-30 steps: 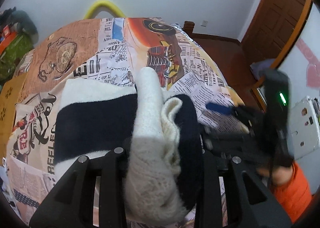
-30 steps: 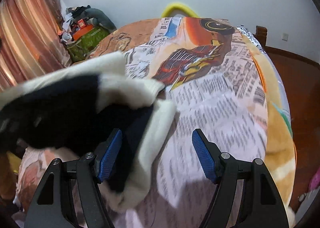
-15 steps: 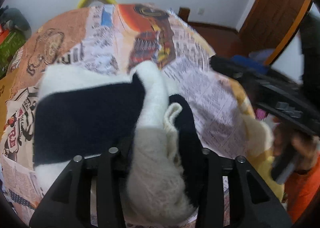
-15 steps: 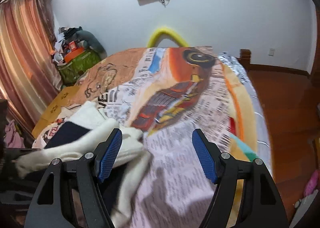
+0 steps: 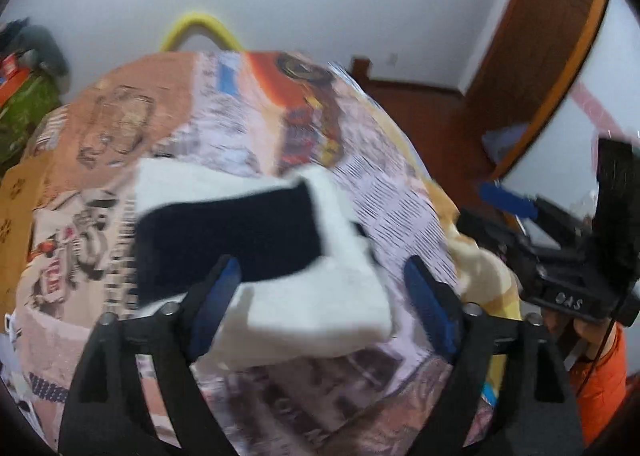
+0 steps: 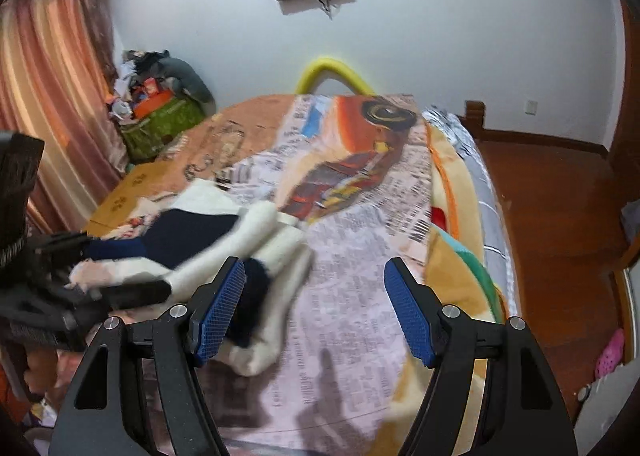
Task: Fold small clothes
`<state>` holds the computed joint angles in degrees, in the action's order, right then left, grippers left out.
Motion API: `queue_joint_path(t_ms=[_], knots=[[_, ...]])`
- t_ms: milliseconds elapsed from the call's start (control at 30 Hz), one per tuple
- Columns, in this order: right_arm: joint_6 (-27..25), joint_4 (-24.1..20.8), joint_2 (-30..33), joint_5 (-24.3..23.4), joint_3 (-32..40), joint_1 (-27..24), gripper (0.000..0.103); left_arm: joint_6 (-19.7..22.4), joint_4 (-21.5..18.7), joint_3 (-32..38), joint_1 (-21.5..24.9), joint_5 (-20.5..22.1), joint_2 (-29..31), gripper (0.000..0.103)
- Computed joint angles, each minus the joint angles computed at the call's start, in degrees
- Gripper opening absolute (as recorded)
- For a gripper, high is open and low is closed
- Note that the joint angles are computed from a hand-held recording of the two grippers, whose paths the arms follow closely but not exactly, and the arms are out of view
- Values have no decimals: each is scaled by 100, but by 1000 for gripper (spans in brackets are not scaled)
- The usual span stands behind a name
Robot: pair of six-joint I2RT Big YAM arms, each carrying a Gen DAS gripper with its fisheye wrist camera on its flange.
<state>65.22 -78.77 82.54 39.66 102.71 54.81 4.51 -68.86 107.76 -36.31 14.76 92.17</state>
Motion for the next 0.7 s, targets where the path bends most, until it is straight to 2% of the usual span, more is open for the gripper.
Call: queue_joint_path(t_ms=[67,267,433,467,600,700], knots=[[-175,120,153,6,191,31,69,22,146,-39,252,-72,-79,94],[-825,775,711,-275,693,-55,69,21,52,140,886,-484,184,94],[-1198,1371,1095,-616,894,-149,69,345,274,-159,1019,-861,274,94],[-1245,1428,1171,-698,923,-167,65,436,283,-225,1008,-871,311,94],[-1211,1166,1437,-1157,1004,-309,59,728,219,-432,938,-788,445,95],[-1022,725,1529,-1376,903,-361,45,898,112,-555,920,-513,510,96]])
